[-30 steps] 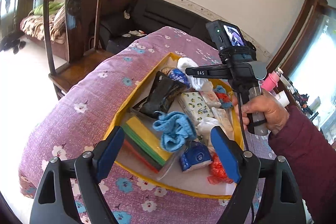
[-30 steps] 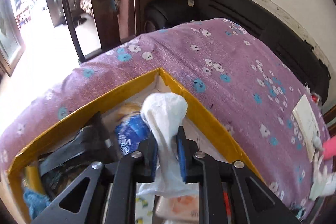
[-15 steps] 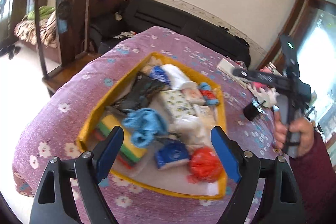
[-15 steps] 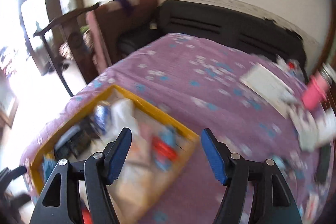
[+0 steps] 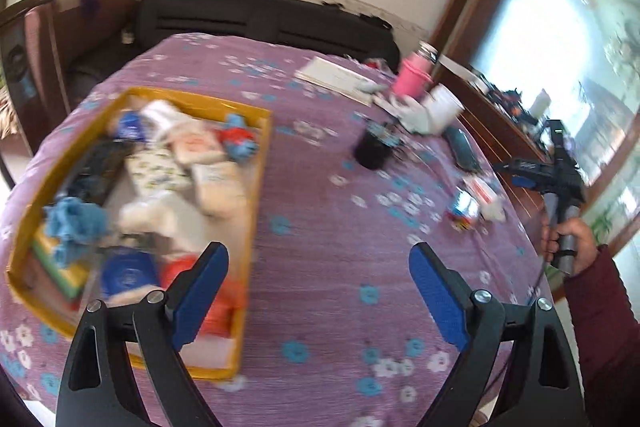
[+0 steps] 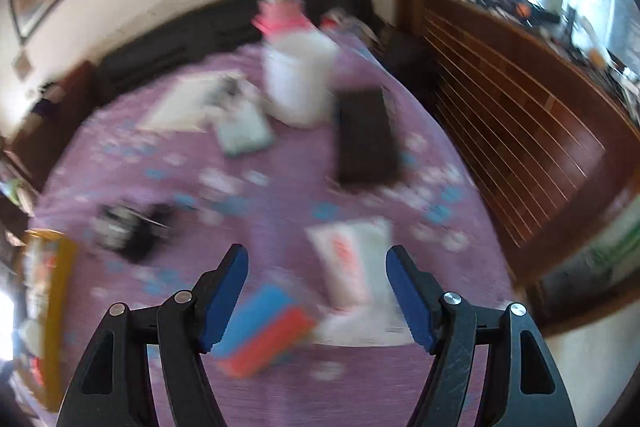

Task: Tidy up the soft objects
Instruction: 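Move both tools back toward the blue-red sponge pack and white packet, then grasp the blue-red sponge pack with the left tool while the right grasps the white packet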

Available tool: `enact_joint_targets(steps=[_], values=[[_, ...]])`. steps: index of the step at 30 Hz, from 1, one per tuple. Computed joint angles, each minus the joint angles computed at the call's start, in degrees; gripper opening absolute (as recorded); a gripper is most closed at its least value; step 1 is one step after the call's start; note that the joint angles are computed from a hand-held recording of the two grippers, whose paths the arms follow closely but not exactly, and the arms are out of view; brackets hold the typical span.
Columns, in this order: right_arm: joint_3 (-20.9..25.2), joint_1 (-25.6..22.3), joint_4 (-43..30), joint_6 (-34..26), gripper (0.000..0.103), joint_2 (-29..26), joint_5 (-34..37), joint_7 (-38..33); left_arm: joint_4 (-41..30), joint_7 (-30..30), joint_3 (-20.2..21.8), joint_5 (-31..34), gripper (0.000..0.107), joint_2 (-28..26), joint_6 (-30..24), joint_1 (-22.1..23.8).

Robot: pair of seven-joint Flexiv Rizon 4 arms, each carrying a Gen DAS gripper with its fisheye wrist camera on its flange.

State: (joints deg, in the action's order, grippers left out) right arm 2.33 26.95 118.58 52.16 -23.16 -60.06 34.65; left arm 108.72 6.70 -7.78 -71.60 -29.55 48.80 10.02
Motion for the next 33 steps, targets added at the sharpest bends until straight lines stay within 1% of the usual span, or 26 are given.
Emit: enact_joint_targets(steps=[1,2,3,4,5,7,8,9,10,11,13,14,15,16,17,18,19,20,21,22,23,24,25,28,30,33], values=[[-0.4,-0.6,0.7,2.9,0.064,-0.3,-1.7,1.1,0.8,0.3,0.0,0.2,0.091,0.5,0.4,-0.5],[-1.3,-1.1,0.9,7.2,0.059,-1.2,-5.1,2.7,1.4,0.7,0.0,0.1,0.091,0.9,0.8,-0.8],[-1.9,-1.4,0.4,10.1,0.058,-2.3,-7.6,3.1,2.0,1.2,0.0,-0.1,0.091,1.2,1.7,-1.3],[-2.1,-1.3,-0.5,11.0,0.058,-3.2,-8.1,2.2,2.6,1.5,0.0,-0.3,0.091,1.5,2.6,-1.8],[-1.8,-1.0,-1.7,10.6,0.058,-4.3,-7.1,0.6,2.8,1.5,0.1,-0.3,0.091,1.7,3.1,-2.1],[-0.7,-0.1,-5.0,7.9,0.055,-7.2,-1.2,-5.0,2.9,1.0,0.2,-0.4,0.091,1.6,4.0,-2.5],[-0.8,0.3,-6.1,7.6,0.051,-8.4,0.7,-6.6,2.9,0.8,0.2,-0.2,0.091,1.6,4.2,-2.5],[-1.1,1.0,-7.4,7.4,0.05,-9.6,2.2,-8.0,2.9,0.4,0.3,-0.1,0.091,1.5,4.5,-2.7],[-2.1,2.4,-8.7,6.8,0.05,-10.5,2.0,-8.4,2.9,-0.1,0.3,0.2,0.091,1.3,4.8,-2.8],[-2.5,3.1,-9.7,7.6,0.05,-11.1,1.9,-9.3,2.8,-0.6,0.3,0.7,0.091,1.2,5.0,-2.8],[-3.5,4.0,-12.4,13.3,0.05,-13.5,0.7,-11.4,2.8,-1.4,0.3,1.6,0.091,1.0,5.5,-2.9],[-3.5,4.5,-13.9,14.4,0.05,-14.6,1.3,-13.4,2.7,-1.6,0.2,1.9,0.091,0.9,5.8,-2.9],[-3.5,5.0,-15.8,17.1,0.051,-16.1,1.3,-15.7,2.7,-1.7,0.0,2.0,0.091,0.8,6.1,-2.9],[-4.7,5.5,-16.4,21.5,0.051,-17.0,0.1,-15.8,2.7,-1.8,-0.2,2.1,0.091,0.8,6.3,-3.0],[-6.2,5.8,-16.9,27.7,0.051,-17.7,-2.4,-14.7,2.8,-1.9,-0.3,2.2,0.091,0.8,6.3,-2.9],[-8.3,7.3,-16.7,30.2,0.051,-17.6,-3.0,-14.2,2.8,-2.1,-0.4,2.6,0.091,0.7,6.4,-3.0],[-12.4,10.2,-15.3,31.2,0.051,-15.9,-6.0,-11.4,2.7,-2.3,-0.4,3.0,0.091,0.6,6.5,-3.0],[-15.9,12.8,-13.1,29.9,0.051,-13.1,-9.9,-7.8,2.8,-2.4,-0.5,3.4,0.091,0.6,6.6,-3.1],[-17.6,14.1,-10.7,27.1,0.058,-10.5,-12.4,-5.1,2.8,-2.6,-0.5,3.9,0.091,0.4,6.7,-3.2],[-17.5,15.0,-8.1,21.4,0.063,-7.5,-12.2,-4.2,2.8,-2.6,-0.6,4.4,0.091,0.3,6.8,-3.2],[-16.7,15.7,-5.7,14.3,0.073,-4.8,-10.5,-4.3,2.7,-2.8,-0.7,4.8,0.091,0.1,6.8,-3.1],[-16.0,15.6,-4.6,10.4,0.077,-3.6,-9.4,-4.3,2.6,-3.2,-0.8,5.3,0.091,-0.2,6.7,-3.1],[-15.2,15.2,-1.8,5.9,0.078,-1.2,-7.2,-3.9,2.5,-3.5,-0.9,5.8,0.091,-0.3,6.5,-3.1],[-13.2,11.5,3.0,4.2,0.078,1.6,-4.1,-1.1,2.1,-5.3,-1.2,7.9,0.091,-1.0,5.8,-3.3],[-11.9,8.3,5.8,6.4,0.078,2.5,-3.4,0.0,1.9,-5.6,-1.7,9.0,0.091,-1.3,6.2,-3.7],[-10.3,4.6,6.5,9.2,0.078,0.8,-3.3,1.0,1.6,-5.5,-2.6,10.9,0.091,-2.5,9.6,-5.6]])
